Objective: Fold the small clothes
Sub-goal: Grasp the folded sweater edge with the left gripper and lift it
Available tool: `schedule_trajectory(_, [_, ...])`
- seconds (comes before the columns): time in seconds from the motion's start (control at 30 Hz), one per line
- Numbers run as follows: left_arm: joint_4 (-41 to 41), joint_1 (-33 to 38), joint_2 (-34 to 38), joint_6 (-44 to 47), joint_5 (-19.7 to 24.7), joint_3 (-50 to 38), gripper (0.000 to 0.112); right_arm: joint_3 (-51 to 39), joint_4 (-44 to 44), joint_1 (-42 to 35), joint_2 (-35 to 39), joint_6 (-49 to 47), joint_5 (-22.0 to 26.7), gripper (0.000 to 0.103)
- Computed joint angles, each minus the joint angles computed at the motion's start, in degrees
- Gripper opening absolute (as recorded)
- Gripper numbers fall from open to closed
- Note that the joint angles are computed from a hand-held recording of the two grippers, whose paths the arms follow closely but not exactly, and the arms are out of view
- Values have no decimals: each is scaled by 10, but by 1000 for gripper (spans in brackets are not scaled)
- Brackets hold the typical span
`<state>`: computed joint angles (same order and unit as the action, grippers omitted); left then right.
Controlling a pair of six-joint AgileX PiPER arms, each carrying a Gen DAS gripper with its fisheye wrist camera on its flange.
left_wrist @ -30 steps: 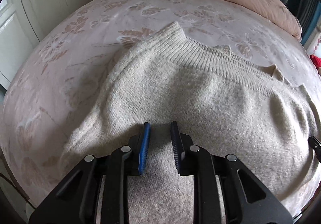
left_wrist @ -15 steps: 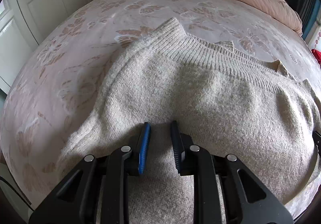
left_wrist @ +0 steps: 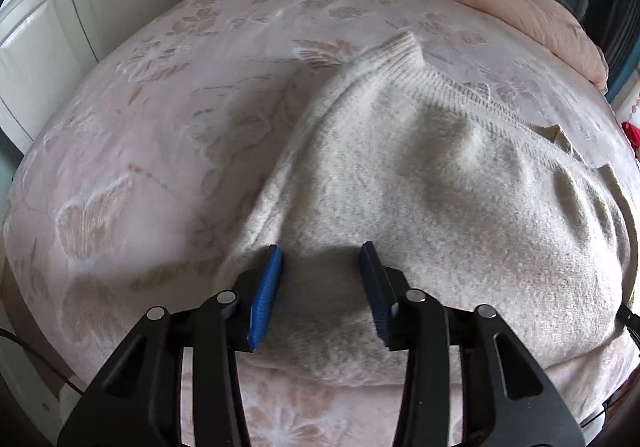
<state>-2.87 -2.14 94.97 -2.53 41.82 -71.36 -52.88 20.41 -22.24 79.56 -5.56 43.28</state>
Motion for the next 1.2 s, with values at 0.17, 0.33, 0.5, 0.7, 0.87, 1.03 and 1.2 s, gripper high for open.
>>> schedule_trajectory(0.17, [-163,81,-62,108,37,8,67,-23,-75,63,-88,79,21,13])
schedule_trajectory(0.33, [-254,168,-74,129,56,53,75,-34,-74,198,-118,110,4,12])
schedule_trajectory(0.5, [-363,205,-55,148,62,96,76,-113,-84,351,-10,148,-37,11])
schedule_trajectory(0.7, [-387,179,-18,103,37,78,87,-254,-163,421,151,236,-28,7])
schedule_trajectory(0.87, [-426,185,36,121,75,24,36,-288,-168,412,237,238,-3,5])
schedule_trajectory(1.03, [-457,197,24,157,72,18,16,-240,-151,407,228,227,-65,2])
schedule_trajectory(1.2, [-430,152,-26,149,77,-20,12,-218,-96,391,215,184,-92,1])
